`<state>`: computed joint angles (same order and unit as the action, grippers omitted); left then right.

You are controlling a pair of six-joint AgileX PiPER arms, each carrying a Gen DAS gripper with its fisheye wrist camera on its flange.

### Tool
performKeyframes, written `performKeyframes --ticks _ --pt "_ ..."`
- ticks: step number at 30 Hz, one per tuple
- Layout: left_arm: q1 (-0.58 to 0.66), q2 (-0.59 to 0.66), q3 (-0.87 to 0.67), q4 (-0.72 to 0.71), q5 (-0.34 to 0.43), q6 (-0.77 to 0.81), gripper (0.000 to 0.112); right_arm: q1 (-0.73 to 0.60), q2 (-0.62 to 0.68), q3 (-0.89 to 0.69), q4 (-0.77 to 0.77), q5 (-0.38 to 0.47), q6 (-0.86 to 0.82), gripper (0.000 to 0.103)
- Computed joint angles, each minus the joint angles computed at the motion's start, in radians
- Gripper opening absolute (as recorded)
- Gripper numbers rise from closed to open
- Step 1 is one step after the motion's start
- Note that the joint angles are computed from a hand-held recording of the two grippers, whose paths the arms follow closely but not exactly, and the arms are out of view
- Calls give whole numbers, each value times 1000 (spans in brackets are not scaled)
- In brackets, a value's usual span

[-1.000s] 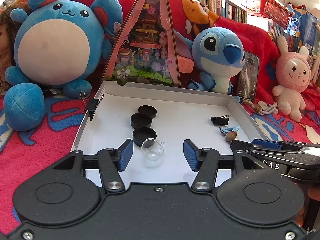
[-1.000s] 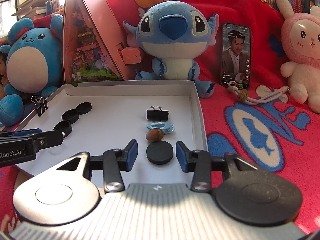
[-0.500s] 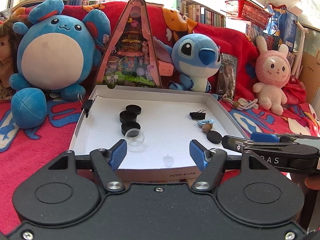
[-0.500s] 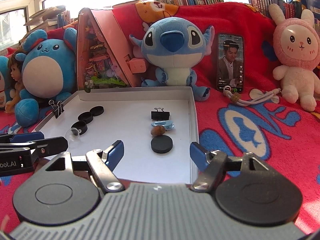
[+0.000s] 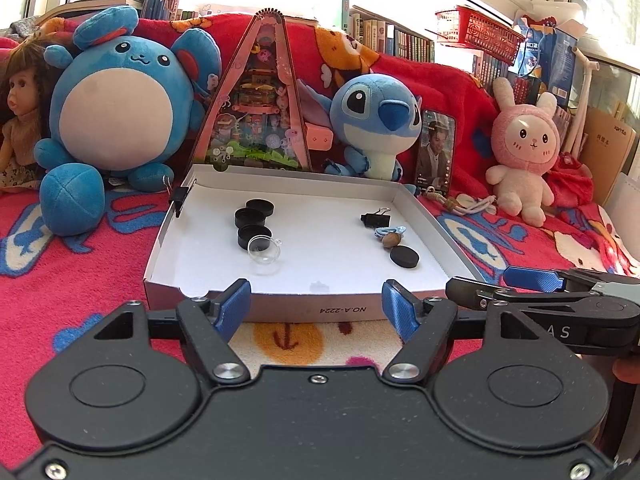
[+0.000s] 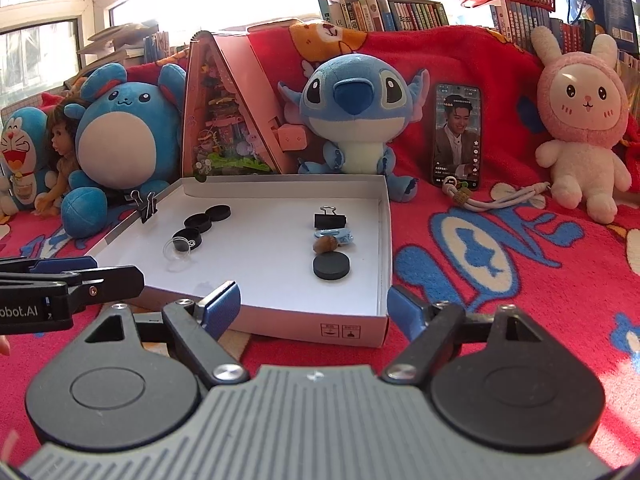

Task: Organize rigid objects
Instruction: 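Withdraw both open tools up and out of the white box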

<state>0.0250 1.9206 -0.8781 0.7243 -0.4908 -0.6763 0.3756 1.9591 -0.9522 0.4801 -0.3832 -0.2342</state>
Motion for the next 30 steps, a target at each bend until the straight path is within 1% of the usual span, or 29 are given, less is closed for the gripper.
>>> performKeyframes --ticks 4,7,10,15,20,22,25,26,27,28,29,30 --pt "9 -25 72 -48 -34 61 71 21 -33 75 5 -52 4 89" --pt "17 -38 121 -81 -57 101 71 31 -55 126 -7 -76 31 90" --pt "28 -48 156 -70 -68 103 71 48 -74 177 2 -102 40 90" --pt "41 -68 221 -69 -91 118 71 107 -100 262 79 -169 0 90" --pt "41 -109 316 -105 -126 171 71 162 -112 326 153 -210 -18 90" --pt "37 -128 369 -133 -154 207 71 197 -109 359 198 -261 -20 90" --pt "17 -137 423 -169 -177 271 67 247 -108 397 252 -326 -20 90" --pt "8 -133 434 -180 -182 288 63 264 -105 407 267 -349 -21 90" --pt "1 -129 441 -181 -184 297 56 279 -100 417 274 -373 -23 90" --pt "-9 -123 448 -186 -185 310 53 295 -92 424 283 -399 -25 90" --pt "-17 -119 450 -193 -186 321 50 305 -84 426 291 -413 -29 90" --pt "-30 -113 457 -216 -196 346 49 311 -79 426 296 -416 -32 90"
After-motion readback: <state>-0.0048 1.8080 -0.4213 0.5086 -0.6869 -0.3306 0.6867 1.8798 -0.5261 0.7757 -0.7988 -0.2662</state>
